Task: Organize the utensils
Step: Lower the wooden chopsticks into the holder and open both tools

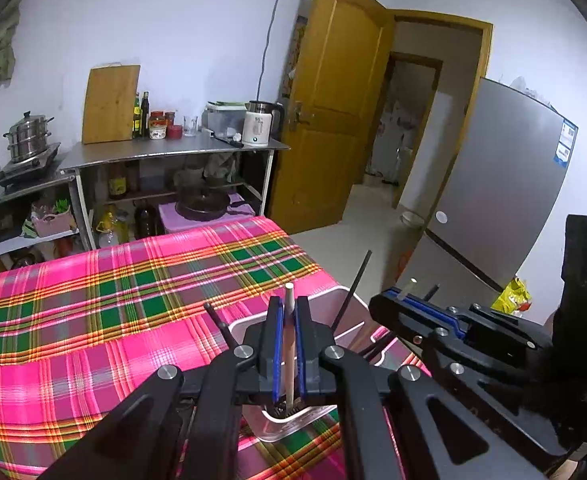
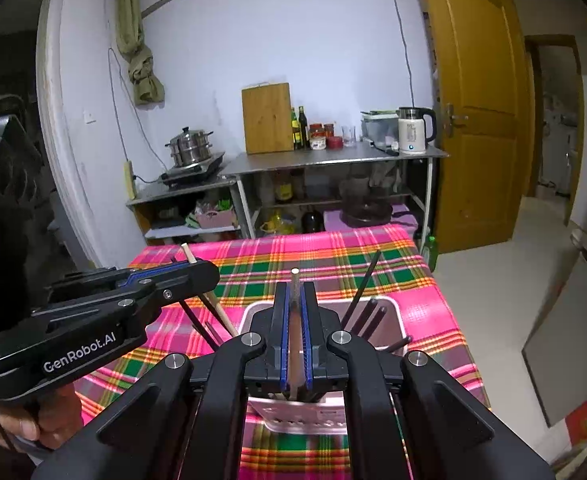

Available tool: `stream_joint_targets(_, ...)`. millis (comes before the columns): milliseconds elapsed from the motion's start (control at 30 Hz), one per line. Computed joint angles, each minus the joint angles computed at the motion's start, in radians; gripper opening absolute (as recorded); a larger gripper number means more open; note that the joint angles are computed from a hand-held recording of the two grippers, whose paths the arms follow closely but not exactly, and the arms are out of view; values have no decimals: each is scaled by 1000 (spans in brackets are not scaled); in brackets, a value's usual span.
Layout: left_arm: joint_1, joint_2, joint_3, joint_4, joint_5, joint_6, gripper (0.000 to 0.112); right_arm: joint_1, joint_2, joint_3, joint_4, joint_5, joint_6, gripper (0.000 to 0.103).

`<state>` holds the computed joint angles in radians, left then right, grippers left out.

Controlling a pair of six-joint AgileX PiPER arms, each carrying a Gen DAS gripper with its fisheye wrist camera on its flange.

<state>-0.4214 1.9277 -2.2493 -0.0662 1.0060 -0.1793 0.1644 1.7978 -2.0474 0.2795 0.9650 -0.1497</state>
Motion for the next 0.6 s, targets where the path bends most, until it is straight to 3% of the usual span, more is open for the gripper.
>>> stream_joint_targets(600, 3, -74, 129, -5, -49, 4, 6, -23, -14, 39, 26, 14, -31, 8)
